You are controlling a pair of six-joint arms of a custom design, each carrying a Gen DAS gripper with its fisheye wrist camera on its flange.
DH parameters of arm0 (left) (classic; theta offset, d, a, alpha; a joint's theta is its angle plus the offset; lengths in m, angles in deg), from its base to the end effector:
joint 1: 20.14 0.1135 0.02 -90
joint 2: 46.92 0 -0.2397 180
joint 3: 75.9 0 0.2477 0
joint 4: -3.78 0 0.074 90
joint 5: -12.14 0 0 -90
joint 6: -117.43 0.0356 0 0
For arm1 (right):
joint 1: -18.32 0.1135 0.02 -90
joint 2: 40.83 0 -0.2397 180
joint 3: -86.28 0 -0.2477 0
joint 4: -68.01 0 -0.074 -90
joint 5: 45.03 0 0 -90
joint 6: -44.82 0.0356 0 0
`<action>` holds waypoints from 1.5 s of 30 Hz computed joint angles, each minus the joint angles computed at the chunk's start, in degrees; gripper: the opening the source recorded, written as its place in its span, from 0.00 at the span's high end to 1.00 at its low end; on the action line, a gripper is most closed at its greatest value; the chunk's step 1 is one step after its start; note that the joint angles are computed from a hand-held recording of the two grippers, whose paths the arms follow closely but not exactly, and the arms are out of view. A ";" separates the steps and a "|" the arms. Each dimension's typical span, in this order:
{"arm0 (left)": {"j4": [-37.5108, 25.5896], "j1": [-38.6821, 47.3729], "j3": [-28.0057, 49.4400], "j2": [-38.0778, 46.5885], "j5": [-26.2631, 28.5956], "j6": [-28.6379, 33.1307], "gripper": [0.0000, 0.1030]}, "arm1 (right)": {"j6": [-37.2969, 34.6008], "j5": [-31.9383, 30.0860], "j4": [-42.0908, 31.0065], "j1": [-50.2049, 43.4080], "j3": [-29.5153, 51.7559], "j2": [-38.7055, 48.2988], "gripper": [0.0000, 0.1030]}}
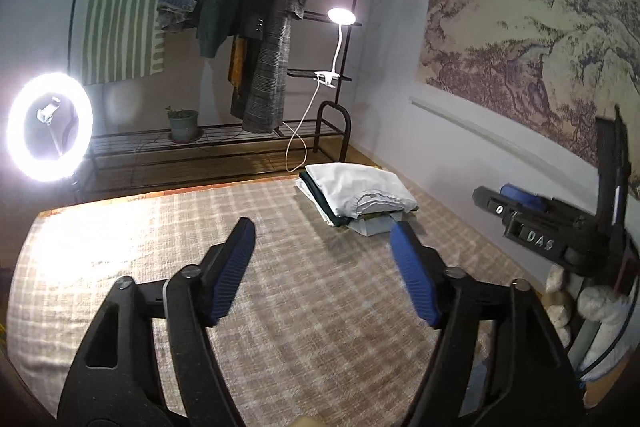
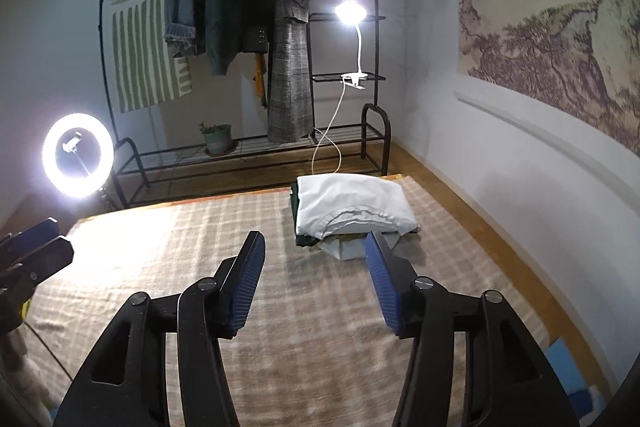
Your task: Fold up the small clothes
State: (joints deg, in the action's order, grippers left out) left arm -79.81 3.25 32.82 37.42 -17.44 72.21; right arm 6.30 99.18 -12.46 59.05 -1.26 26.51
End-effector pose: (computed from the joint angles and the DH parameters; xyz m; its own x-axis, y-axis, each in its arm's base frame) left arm 0.2590 0.0783 0.3756 -0.4099 0.2016 -0.8896 0.7063 0.6873 -0.1697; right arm 0.1748 0.1124 0.3618 -0.4134 0.2479 -0.8762 0.4677 0.8834 0.0293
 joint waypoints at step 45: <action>7.92 5.52 -7.71 -5.26 1.33 2.18 0.00 | 6.65 5.02 4.85 2.46 -6.77 2.83 0.15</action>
